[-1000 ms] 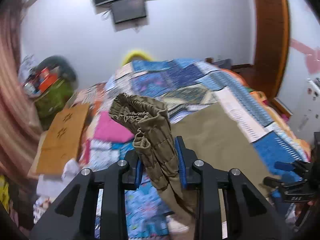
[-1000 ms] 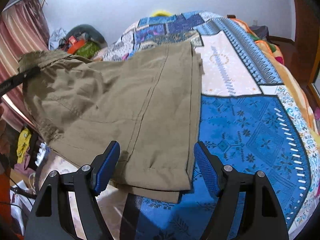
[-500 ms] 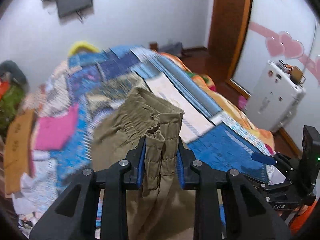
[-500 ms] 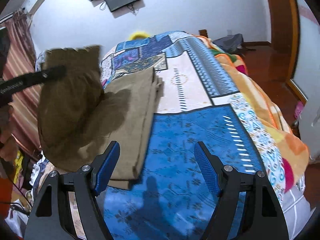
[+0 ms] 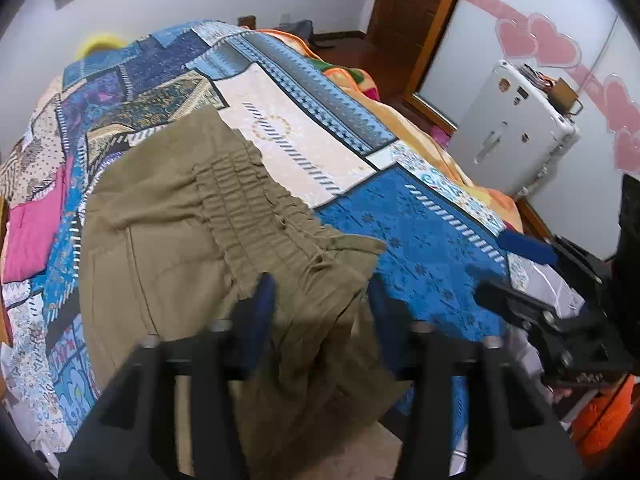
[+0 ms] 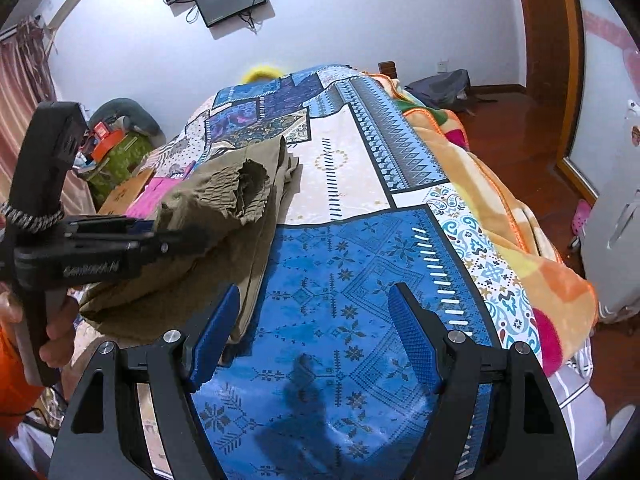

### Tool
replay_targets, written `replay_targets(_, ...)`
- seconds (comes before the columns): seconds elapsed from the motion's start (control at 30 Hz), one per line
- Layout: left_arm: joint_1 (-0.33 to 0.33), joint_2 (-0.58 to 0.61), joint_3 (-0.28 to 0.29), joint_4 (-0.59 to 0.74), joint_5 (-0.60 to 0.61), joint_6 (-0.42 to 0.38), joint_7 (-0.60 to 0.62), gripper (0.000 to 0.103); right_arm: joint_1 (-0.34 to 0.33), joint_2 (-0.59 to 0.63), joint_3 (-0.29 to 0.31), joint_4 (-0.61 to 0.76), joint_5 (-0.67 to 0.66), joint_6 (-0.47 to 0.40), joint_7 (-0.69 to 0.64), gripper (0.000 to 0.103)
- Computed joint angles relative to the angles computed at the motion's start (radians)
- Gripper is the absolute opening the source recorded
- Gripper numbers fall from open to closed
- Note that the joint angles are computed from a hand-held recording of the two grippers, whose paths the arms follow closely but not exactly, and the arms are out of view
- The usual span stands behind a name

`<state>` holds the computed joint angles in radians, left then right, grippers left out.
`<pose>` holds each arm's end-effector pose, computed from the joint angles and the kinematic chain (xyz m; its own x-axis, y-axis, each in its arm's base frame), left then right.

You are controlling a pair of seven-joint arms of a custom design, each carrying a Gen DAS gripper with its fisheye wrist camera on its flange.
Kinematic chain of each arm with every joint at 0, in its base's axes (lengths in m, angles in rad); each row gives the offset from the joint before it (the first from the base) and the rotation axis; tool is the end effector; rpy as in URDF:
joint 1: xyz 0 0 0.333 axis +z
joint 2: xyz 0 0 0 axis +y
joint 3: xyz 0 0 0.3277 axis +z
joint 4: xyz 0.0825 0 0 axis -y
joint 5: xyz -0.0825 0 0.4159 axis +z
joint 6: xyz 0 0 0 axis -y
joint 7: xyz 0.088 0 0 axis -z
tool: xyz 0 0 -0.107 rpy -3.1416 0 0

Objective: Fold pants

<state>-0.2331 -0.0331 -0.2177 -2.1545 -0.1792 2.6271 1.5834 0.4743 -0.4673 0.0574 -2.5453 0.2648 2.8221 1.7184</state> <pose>0.5397 -0.2574 0.4642 -0.3557 -0.9242 0.1388 -0.8430 0.2531 -0.4747 0.4075 0.2266 0.5122 0.2641 -0.9174 -0.2976 -0.7865 -0.0262 -0.6170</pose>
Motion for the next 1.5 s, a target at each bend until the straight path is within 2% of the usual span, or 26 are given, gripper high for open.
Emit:
replay_targets(0.17, 0.009, -0.052, 0.011, -0.048, 0.017, 0.055, -0.031, 0.07, 0.0, 0.014, 0.003, 0.019, 0.0, 0.005, 0.007, 0.074)
replay_targets(0.33, 0.052, -0.09, 0.046, -0.072, 0.025, 0.079, -0.08, 0.07, 0.029, 0.056, -0.006, 0.066, 0.021, 0.027, -0.024, 0.074)
replay_targets(0.5, 0.139, -0.091, 0.059, -0.069, 0.188, 0.085, -0.22, 0.072, 0.084, 0.129, -0.02, 0.135, 0.088, 0.055, -0.092, 0.074)
replay_targets(0.63, 0.192, -0.039, 0.072, -0.023, 0.319, 0.046, -0.32, 0.072, 0.117, 0.199, -0.02, 0.183, 0.153, 0.07, -0.166, 0.074)
replay_targets(0.8, 0.206, 0.051, 0.093, 0.057, 0.357, 0.021, -0.311, 0.072, 0.09, 0.284, 0.018, 0.227, 0.177, -0.001, -0.187, 0.074)
replay_targets(0.97, 0.206, 0.187, 0.097, 0.199, 0.325, -0.025, -0.234, 0.072, 0.101, 0.278, 0.002, 0.211, 0.367, -0.02, -0.331, 0.074)
replay_targets(1.1, 0.2, 0.309, 0.1, 0.326, 0.303, -0.082, -0.187, 0.072, 0.072, 0.267, 0.034, 0.2, 0.337, -0.006, -0.32, 0.074)
replay_targets(1.23, 0.211, 0.389, 0.084, 0.411, 0.24, -0.102, -0.101, 0.072, 0.076, 0.27, 0.03, 0.205, 0.349, -0.011, -0.345, 0.074)
replay_targets(1.3, 0.211, 0.422, 0.085, 0.451, 0.216, -0.133, -0.095, 0.06, 0.078, 0.275, 0.024, 0.211, 0.37, -0.015, -0.372, 0.074)
replay_targets(1.33, 0.204, 0.435, 0.092, 0.463, 0.218, -0.139, -0.11, 0.06, 0.076, 0.277, 0.026, 0.212, 0.37, -0.013, -0.378, 0.074)
replay_targets(1.43, 0.195, 0.422, 0.102, 0.428, 0.228, -0.08, -0.121, 0.055, 0.049, 0.288, 0.042, 0.218, 0.316, -0.001, -0.345, 0.074)
replay_targets(1.5, 0.174, 0.399, 0.122, 0.393, 0.274, -0.054, -0.156, 0.043, 0.023, 0.299, 0.051, 0.223, 0.254, 0.007, -0.289, 0.074)
